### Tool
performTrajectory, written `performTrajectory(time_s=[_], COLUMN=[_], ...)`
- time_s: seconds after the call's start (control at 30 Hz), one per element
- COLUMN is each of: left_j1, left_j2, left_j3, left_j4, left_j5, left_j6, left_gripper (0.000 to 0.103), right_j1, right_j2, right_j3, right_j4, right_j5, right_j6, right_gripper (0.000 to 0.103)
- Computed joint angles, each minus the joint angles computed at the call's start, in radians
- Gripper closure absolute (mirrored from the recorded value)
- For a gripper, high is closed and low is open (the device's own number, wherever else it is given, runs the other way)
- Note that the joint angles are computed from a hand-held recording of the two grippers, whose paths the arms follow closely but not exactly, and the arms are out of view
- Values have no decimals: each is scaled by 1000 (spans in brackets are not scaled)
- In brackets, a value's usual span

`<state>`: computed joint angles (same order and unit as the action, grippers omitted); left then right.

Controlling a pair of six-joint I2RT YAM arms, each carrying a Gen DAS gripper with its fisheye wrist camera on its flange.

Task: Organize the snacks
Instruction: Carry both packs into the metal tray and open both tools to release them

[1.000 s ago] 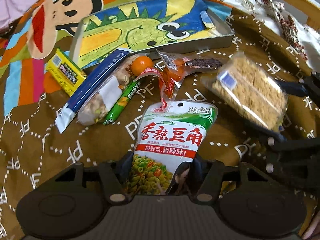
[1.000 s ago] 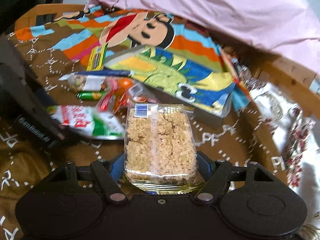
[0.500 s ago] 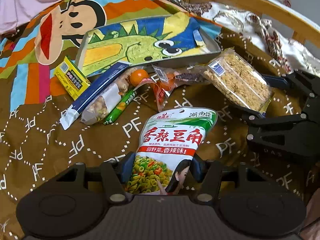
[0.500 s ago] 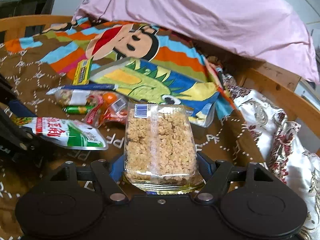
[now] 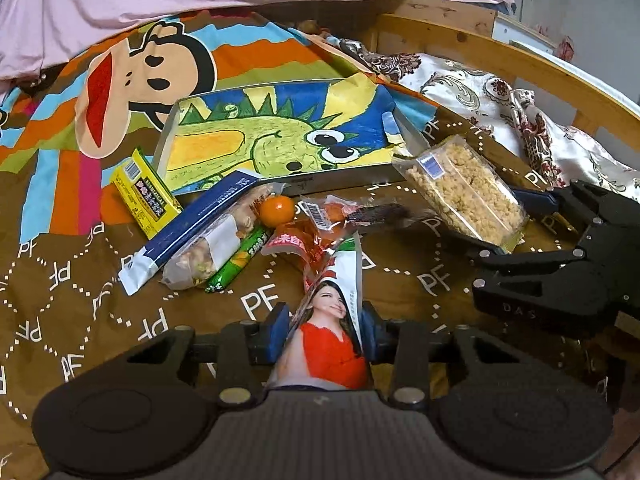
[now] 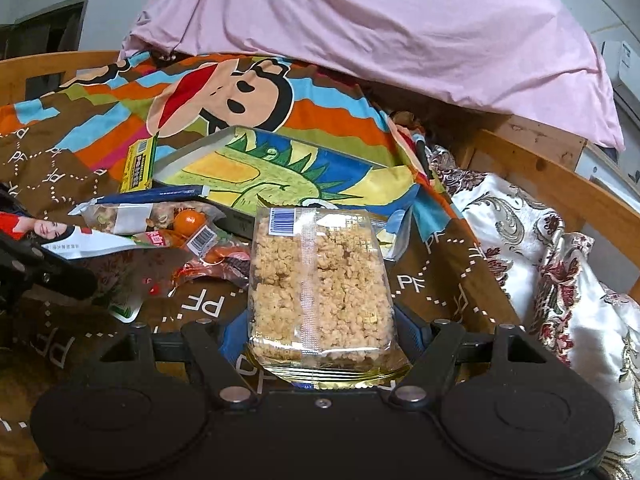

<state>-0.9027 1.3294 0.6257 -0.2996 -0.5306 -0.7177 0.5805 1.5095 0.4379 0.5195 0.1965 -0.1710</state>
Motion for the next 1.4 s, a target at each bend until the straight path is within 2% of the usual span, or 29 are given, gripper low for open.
performTrajectory(time_s=[0.17,0.27,0.53,0.7,0.87,1.07,1.23,1.4], left_j1=[-4,-1,-3,65,207,353,436,486], left_j2=[-5,-30,-110,-96,14,247,435,569], left_j3=[-2,6,17,45,94,210,319,396], left_j4=[-5,-16,14,123,318,541,655,701], left_j5=[-26,-32,-89,-102,-37,68,179,237], left_j6=[44,58,132,214,269,297,278,230], left_gripper=[76,81,82,82,82,82,82,81], right_j1=[7,9,17,16,-14,-56,-82,-102], right_j2=[17,18,23,122,257,421,533,624], right_j3=[6,3,-10,40,164,347,491,615], right_j4=[12,27,95,219,282,291,240,165], right_j5=[0,1,18,25,19,10,-2,-15], right_j6=[-5,-8,-8,-40,-15,-4,9,15], right_gripper=[28,28,28,28,28,28,28,28])
